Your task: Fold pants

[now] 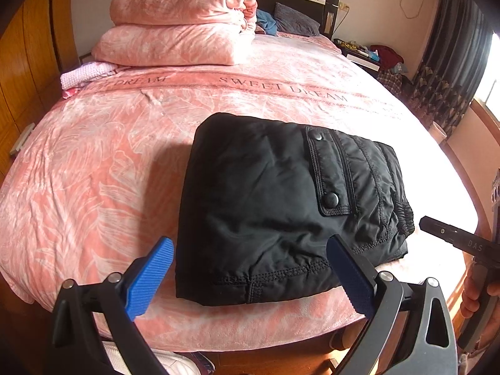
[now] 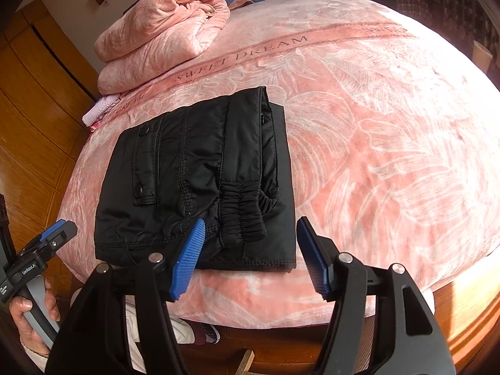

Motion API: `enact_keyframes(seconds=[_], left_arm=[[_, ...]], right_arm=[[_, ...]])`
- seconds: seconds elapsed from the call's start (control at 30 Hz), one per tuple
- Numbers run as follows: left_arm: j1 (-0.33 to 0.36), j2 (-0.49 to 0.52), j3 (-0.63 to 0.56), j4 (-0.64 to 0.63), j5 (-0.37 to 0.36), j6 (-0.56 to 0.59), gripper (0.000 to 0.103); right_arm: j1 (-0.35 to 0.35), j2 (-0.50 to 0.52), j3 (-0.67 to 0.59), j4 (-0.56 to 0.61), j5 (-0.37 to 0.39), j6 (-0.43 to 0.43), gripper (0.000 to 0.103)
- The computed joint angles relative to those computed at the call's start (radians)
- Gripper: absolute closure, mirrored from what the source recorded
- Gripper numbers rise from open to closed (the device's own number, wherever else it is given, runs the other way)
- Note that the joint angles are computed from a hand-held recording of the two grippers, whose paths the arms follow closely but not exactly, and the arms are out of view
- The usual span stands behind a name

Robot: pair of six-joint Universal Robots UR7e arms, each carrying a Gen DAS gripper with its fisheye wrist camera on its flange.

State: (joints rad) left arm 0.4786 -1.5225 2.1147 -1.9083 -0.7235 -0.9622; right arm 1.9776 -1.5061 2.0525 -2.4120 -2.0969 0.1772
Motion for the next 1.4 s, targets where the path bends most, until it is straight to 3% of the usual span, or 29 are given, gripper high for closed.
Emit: enact_keyframes(seconds=[0.17,0.3,0.5,0.67,0.83,1.23,1.3,1.4], left_arm=[[0.032,0.001,0.013,-0.077,-0.056,0.059,0.004],[0.116,-0.023,0.039,-0.226,-0.186,0.133,0.004],[0.253,-0.076,0.055,-0.309,-0.318,0.128,0.004],[0.38,-0.103,0.088,-0.484,-0.525,0.217,0.004],[0.425,-0.079,0.076,-0.499,-0.582,0.285,0.004],[0.514,0.035,-0.025,-0.491,-0.669,0.467,0.004],[0.541,0.059,-0.044,-0.494,-0.707,0.498,0.004],[0.597,0.078,-0.065,-0.508,-0.822,0.518,0.004]], right_arm=[[-0.025,0.003,0.0,-0.003,0.048,0.002,0.033],[-0.038,0.013,-0.01,-0.001,0.056,-0.003,0.029],[-0.054,0.025,-0.023,0.023,0.052,-0.02,0.024],[-0.1,0.012,-0.011,0.032,0.141,-0.015,0.021],[-0.147,0.016,-0.014,0.05,0.192,-0.01,0.021],[-0.279,0.024,-0.019,0.078,0.433,-0.045,0.014],[-0.287,0.033,-0.023,0.083,0.459,-0.054,0.012],[-0.297,0.046,-0.031,0.088,0.496,-0.07,0.013]])
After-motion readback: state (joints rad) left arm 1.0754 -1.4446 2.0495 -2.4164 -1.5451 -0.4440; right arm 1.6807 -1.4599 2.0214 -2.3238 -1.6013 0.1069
